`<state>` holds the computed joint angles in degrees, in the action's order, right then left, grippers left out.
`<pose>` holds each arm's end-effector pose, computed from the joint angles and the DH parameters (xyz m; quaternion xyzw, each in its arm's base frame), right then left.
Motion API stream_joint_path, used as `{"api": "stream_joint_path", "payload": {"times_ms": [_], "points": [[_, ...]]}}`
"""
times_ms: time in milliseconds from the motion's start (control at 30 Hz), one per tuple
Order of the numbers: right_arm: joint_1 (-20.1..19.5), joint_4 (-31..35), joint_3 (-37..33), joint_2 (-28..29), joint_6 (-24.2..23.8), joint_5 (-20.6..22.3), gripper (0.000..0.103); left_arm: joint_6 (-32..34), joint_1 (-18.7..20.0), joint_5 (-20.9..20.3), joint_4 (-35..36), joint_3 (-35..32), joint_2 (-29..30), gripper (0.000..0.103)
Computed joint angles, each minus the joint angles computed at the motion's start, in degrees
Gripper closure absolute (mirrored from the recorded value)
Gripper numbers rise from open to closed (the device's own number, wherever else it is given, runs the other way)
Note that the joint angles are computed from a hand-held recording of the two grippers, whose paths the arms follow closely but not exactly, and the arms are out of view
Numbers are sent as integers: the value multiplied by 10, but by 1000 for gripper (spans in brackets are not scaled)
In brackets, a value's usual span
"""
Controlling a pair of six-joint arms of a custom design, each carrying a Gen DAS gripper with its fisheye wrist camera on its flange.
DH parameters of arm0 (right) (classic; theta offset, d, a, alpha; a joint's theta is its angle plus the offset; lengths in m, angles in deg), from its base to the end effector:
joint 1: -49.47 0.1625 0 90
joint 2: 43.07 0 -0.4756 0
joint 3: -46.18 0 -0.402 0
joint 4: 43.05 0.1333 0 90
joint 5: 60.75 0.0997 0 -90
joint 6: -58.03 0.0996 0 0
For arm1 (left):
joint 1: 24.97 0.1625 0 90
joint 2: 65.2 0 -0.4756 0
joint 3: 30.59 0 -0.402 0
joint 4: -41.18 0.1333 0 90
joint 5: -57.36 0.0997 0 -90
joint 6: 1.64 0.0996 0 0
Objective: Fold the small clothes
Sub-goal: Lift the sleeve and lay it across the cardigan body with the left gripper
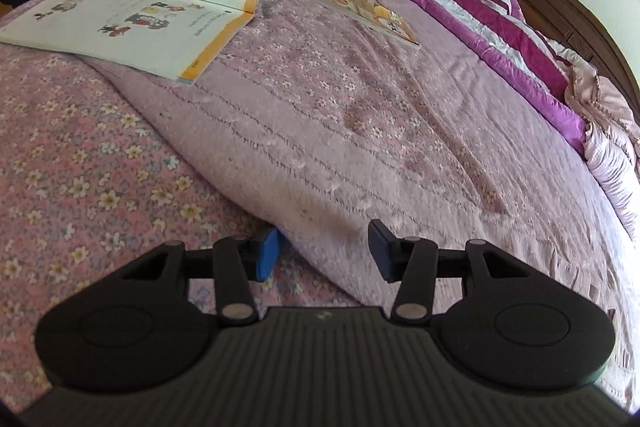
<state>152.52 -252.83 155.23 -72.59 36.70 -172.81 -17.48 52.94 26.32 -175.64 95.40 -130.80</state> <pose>0.2340 -0.5849 -0.0045 0.2095 -0.8999 0.3239 0.2036 0.1128 -0.5171 0.3170 -0.2933 0.7191 -0.5621 0.2845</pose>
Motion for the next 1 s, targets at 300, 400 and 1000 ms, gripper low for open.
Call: {"api": "stream_joint_path", "payload": {"times_ms": [300,400,1000], "points": [[-3,-21,0,11,-16,4,8,41,24,-25,-56,-29,19,53],[-6,-22,2,8,-14,10,8,54,29,-27,-65,-40,25,53],[-22,-40,17,-3,16,54,8,283,-17,-54,-241,-38,49,95]]}}
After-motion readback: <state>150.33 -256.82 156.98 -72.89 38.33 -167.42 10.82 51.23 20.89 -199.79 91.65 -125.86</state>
